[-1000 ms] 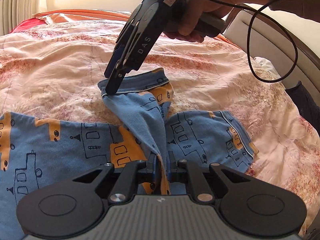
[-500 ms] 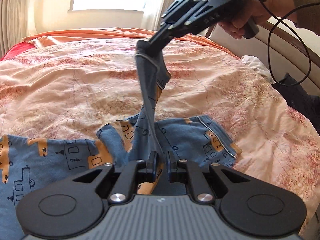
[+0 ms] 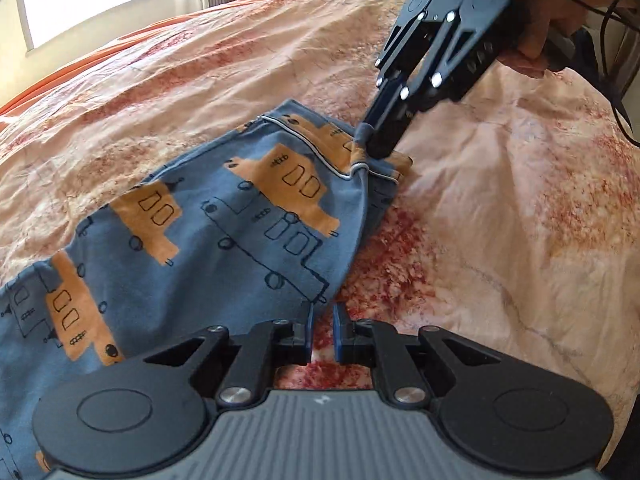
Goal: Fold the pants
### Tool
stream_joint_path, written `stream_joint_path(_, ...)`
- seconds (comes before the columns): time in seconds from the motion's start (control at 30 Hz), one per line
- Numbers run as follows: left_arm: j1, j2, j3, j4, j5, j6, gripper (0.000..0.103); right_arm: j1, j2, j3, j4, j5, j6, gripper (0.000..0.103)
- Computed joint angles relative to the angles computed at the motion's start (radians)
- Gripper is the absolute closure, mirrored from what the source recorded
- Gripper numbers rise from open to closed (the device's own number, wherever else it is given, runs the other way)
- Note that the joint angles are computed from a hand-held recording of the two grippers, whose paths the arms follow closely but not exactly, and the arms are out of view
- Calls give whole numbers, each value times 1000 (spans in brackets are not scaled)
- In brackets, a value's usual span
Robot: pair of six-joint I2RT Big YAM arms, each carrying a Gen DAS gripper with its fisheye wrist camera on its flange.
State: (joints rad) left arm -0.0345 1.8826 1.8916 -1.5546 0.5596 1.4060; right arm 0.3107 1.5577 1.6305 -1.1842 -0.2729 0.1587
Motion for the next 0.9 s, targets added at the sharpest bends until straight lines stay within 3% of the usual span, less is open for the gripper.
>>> stream_joint_path(0.1,-5,-8,-17,9,-14,-3,93,-45,-99,-135,211,-60,333,74)
stream_joint_path(0.17,-9,-13,-24,14,-19,-3,93,-48,-124,-160,265,10,412,72)
stream_joint_path(0.23,-13,-18,-29,17,-28,-5,93,-49,-101,-135,263,57,434,72)
stream_joint_path(0.33,-19,-21,-26,16,-36,-12,93,-54,-43,-90,227,95,399,72)
stream_joint_path(0.4,-22,-23,-26,16,-38,-19,92,-61,-25,-91,242,82,411,72)
stream_joint_path(0.57,-32,-24,-19,25,-30,-47,92,-57,24,-70,189,82,419,71)
stream_joint_path(0.63,-32,-25,-10,26,-16,-66,92,-62,5,-101,230,56,465,70)
stream_joint_path(0.67,-31,-23,-3,27,-5,-81,89,-60,-8,-113,249,50,467,74)
stream_joint_path(0.7,-30,-19,8,26,7,-106,87,-56,-16,-117,253,55,460,93)
stream_joint_path(0.73,-31,-15,18,27,17,-130,82,-50,-22,-117,253,55,448,99)
stream_joint_path(0.9,-52,18,73,35,51,-243,71,-41,-66,-131,252,144,475,99)
